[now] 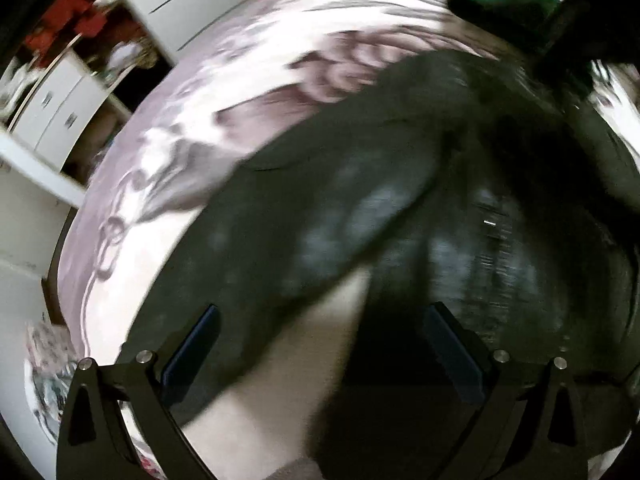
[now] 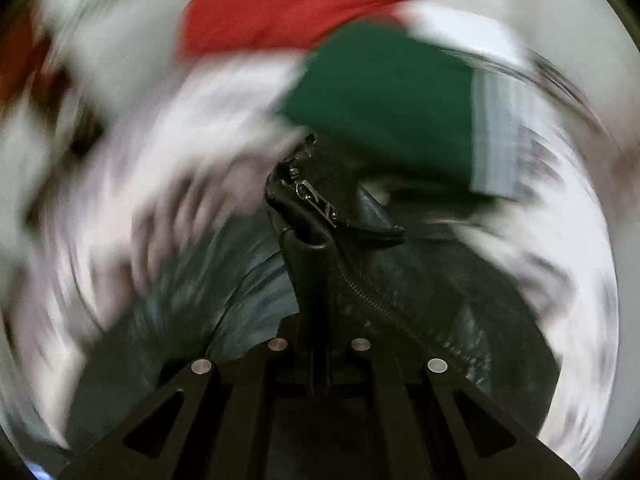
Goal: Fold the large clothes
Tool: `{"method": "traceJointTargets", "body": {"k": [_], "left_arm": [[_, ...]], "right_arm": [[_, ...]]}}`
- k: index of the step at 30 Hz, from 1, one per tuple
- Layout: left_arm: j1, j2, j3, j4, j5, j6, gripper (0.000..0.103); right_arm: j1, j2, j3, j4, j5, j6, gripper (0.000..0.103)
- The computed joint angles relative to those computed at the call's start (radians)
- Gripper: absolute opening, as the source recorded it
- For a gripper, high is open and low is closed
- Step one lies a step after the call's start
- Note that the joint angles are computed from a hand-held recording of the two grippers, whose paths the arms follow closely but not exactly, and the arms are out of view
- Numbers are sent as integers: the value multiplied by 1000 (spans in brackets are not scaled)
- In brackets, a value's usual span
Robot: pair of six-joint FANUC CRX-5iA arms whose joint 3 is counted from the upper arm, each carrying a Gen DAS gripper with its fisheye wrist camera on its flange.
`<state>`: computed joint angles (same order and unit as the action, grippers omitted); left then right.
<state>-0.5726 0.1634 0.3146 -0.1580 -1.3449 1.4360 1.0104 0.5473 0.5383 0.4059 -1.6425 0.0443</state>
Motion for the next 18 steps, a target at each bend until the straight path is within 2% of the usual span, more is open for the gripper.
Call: {"method": "traceJointTargets", "body": {"k": [1, 4, 5, 7, 9, 10, 11, 12, 15, 16, 17, 18], "left_arm": [[17, -7, -12, 4, 10, -6, 103], [52, -2, -12, 5, 3, -23, 103], [63, -5, -18, 10, -5, -28, 103], [68, -23, -36, 10, -22, -25, 103], [89, -31, -47, 16, -30, -35, 103], [95, -37, -49, 17, -37, -38, 103], [103, -35, -45, 17, -47, -37, 103], [110, -35, -42, 18, -55, -35, 103], [126, -22, -19, 20, -83, -23, 103], [130, -19, -12, 22, -90, -17, 103], [134, -16, -7, 23, -96, -12, 103], [141, -11, -2, 31, -107, -9, 103]], "right_arm": [[-15, 87, 88, -27, 19, 115, 3], [-29, 287, 338, -104, -71, 264, 3], [-29, 311, 370, -121, -95, 266, 4], [-19, 267, 307, -143, -37, 195, 8], [-4, 109, 108, -186, 118, 12, 24], [17, 29, 3, -175, 191, -103, 50], [51, -56, -102, -150, 240, -234, 68], [94, -134, -197, -116, 258, -365, 69], [212, -256, -306, -113, 122, -703, 69], [259, -272, -305, -165, 20, -824, 69], [279, -296, -324, -211, -30, -893, 69], [305, -326, -360, -284, -41, -985, 69]]}}
